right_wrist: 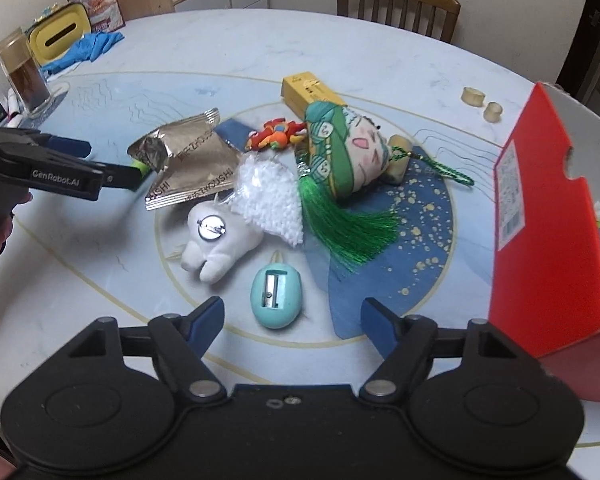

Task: Organize objects
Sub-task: 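Grasp the green stick with the left tool while the right tool grasps the teal sharpener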

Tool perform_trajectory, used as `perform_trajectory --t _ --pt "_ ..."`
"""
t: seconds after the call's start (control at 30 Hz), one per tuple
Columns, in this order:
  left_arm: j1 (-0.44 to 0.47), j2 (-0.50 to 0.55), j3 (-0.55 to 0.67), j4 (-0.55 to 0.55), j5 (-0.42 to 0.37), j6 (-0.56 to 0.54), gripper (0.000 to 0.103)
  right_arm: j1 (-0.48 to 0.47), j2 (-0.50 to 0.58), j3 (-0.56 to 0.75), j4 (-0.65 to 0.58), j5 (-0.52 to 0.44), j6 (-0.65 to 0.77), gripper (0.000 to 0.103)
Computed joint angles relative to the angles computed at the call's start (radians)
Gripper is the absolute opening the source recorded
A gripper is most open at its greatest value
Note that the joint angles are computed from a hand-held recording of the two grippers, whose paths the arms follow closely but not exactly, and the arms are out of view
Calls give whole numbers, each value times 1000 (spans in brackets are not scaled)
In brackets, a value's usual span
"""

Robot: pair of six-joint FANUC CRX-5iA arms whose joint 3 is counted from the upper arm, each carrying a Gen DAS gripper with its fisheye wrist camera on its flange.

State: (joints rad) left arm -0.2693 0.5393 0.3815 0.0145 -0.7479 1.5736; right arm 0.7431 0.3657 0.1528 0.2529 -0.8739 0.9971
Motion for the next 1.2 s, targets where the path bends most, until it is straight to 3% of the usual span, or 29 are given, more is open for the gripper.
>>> perform_trajectory --t 0.1,0.3,0.47,0.77,1.2 --pt "0 7 6 1 4 4 98 -1 14 12 1 -3 -2 69" --pt "-8 14 19 -19 12 -13 80 -4 43 42 -3 -17 3 58" --pt "-10 16 14 15 32 -71 52 0 51 47 10 -12 4 46" --pt "-14 35 47 50 -2 -125 17 5 49 47 10 -8 10 30" --pt "-19 -22 1 33 -18 -42 16 -5 -39 -25 -12 52 -27 30"
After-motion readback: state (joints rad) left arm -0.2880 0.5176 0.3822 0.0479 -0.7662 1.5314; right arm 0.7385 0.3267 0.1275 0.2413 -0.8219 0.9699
